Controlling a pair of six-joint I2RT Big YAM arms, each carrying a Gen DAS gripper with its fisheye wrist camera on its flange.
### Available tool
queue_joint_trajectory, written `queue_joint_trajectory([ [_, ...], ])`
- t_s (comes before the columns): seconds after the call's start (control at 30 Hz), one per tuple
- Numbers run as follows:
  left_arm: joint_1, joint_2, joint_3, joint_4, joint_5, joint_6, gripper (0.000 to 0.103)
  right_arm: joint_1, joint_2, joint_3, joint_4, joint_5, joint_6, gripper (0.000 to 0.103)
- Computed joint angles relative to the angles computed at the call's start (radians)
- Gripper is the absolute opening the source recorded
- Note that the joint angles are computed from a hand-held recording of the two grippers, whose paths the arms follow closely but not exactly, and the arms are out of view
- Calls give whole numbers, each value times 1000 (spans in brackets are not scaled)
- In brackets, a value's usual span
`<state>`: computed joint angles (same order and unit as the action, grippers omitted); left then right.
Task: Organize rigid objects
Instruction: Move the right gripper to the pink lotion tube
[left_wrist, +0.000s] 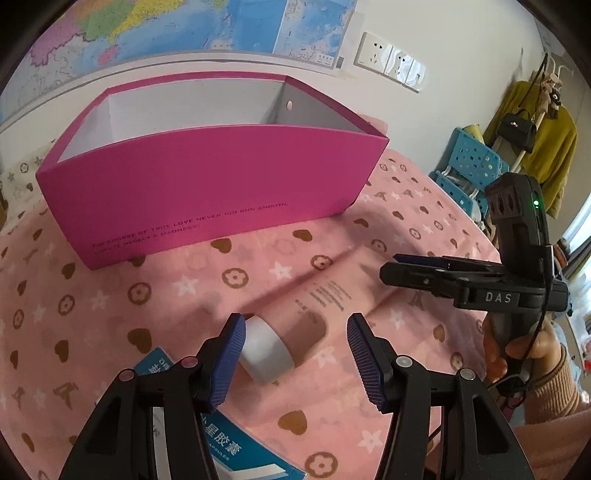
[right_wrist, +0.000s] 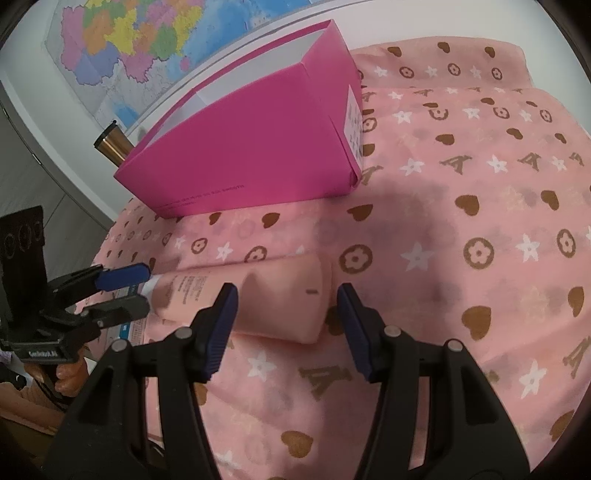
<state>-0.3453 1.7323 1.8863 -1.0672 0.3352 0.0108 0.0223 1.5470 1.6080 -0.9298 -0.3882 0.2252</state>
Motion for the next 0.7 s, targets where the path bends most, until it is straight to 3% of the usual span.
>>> queue_joint_trajectory([
  [0.7, 10, -39, -45, -30, 17, -13, 57, 2, 27, 22, 2, -9, -18, 58],
])
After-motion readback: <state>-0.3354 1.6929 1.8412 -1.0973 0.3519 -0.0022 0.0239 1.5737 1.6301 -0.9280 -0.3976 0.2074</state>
